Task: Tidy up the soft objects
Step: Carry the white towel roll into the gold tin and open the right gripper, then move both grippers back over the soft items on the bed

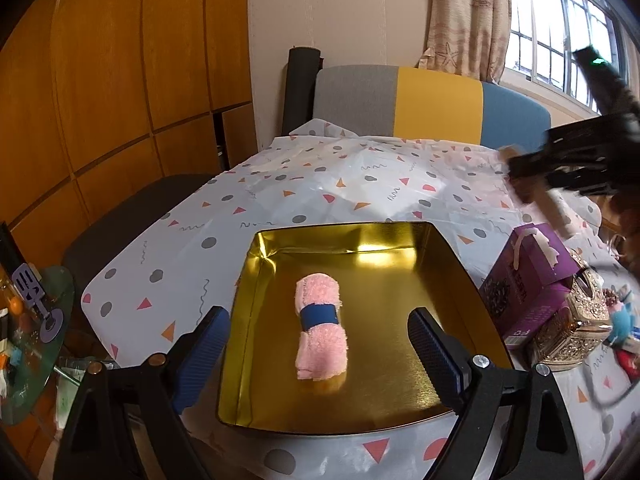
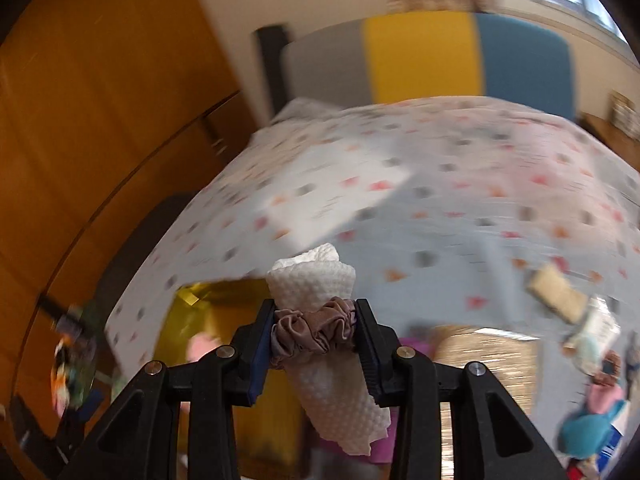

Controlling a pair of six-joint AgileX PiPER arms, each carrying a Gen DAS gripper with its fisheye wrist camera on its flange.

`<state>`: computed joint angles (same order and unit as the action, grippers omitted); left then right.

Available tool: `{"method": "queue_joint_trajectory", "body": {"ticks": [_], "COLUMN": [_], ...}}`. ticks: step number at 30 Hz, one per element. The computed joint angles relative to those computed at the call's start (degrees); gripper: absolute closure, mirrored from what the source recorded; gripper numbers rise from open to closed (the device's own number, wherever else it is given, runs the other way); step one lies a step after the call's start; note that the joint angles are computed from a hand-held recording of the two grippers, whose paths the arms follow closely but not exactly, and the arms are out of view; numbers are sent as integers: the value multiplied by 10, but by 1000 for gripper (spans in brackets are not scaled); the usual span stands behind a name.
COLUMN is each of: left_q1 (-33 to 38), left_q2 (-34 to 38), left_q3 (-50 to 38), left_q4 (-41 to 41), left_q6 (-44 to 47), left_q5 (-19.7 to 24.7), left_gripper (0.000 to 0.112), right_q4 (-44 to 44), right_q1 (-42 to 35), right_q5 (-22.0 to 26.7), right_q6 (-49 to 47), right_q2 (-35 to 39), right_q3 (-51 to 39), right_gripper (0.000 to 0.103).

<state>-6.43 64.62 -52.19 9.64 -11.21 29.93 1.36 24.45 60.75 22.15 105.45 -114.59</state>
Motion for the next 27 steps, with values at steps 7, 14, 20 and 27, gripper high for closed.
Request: {"method": "queue_joint_trajectory", "body": {"ticks": [7, 14, 20, 27], "left_q1": [47, 74, 72, 51], "left_q2": [-3, -1, -1, -10], "left_q3": [6, 11, 12, 9], "left_q4": [-64, -101, -101, -79], "left_q6": [66, 102, 99, 80], "left_q5": [-2, -5, -2, 3], "left_gripper": [20, 20, 20, 20], "right_q4": [-18, -35, -60, -138], "right_q1": [81, 86, 98, 124], "right_q5": [55, 69, 31, -52], "right_q6": [19, 67, 81, 120], "right_q2": [146, 209, 167, 39], "right_q3": [-139, -167, -106, 60], "right_gripper": [62, 52, 38, 38]}}
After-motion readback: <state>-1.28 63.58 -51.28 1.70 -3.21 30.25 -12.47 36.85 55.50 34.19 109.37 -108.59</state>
